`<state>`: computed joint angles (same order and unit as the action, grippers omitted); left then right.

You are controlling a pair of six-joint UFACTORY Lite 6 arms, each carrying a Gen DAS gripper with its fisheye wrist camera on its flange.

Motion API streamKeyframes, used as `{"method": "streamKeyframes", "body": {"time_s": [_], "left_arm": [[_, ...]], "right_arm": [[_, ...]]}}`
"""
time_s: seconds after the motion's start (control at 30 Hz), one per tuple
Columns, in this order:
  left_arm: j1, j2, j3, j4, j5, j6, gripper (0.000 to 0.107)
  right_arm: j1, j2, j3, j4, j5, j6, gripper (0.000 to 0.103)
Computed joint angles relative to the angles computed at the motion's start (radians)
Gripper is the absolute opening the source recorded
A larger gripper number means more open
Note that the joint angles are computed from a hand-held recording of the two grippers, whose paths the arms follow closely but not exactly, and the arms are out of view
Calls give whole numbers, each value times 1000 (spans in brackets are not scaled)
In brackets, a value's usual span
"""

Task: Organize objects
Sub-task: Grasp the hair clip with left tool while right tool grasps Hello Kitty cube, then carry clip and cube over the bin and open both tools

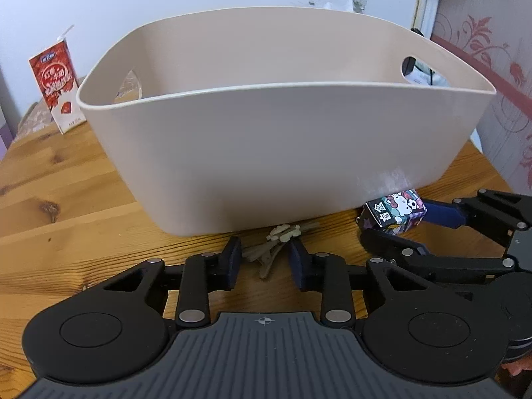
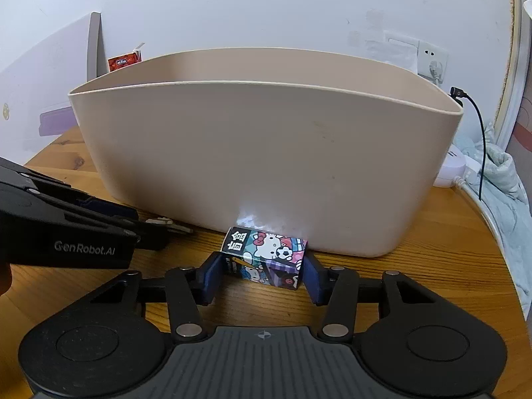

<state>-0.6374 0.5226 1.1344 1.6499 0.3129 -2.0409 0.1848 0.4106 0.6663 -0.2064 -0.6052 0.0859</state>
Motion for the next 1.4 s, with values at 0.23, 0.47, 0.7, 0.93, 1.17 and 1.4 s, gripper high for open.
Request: {"method": "streamKeyframes", "body": {"time_s": [0.23, 0.47, 0.7, 0.93, 1.17, 1.4], "left_arm": [[-7, -13, 3, -112, -4, 69, 24], [-34, -51, -41, -105, 9, 20, 22], [-69, -106, -120, -72, 43, -65, 22], [-123, -231, -200, -123, 95, -33, 22], [-167, -373, -268, -220, 170, 43, 22], [-177, -486, -259, -296, 245, 163, 22]], "right_arm": [[-22, -41, -57, -57, -14, 16, 45], [-62, -131, -141, -141, -12, 56, 45], [-94, -238, -210, -208, -4, 87, 45], [-176, -408, -295, -370, 11, 185, 45], [-301, -597, -352, -619, -2, 397, 45], [-385, -720, -323, -818, -30, 590, 45]]}}
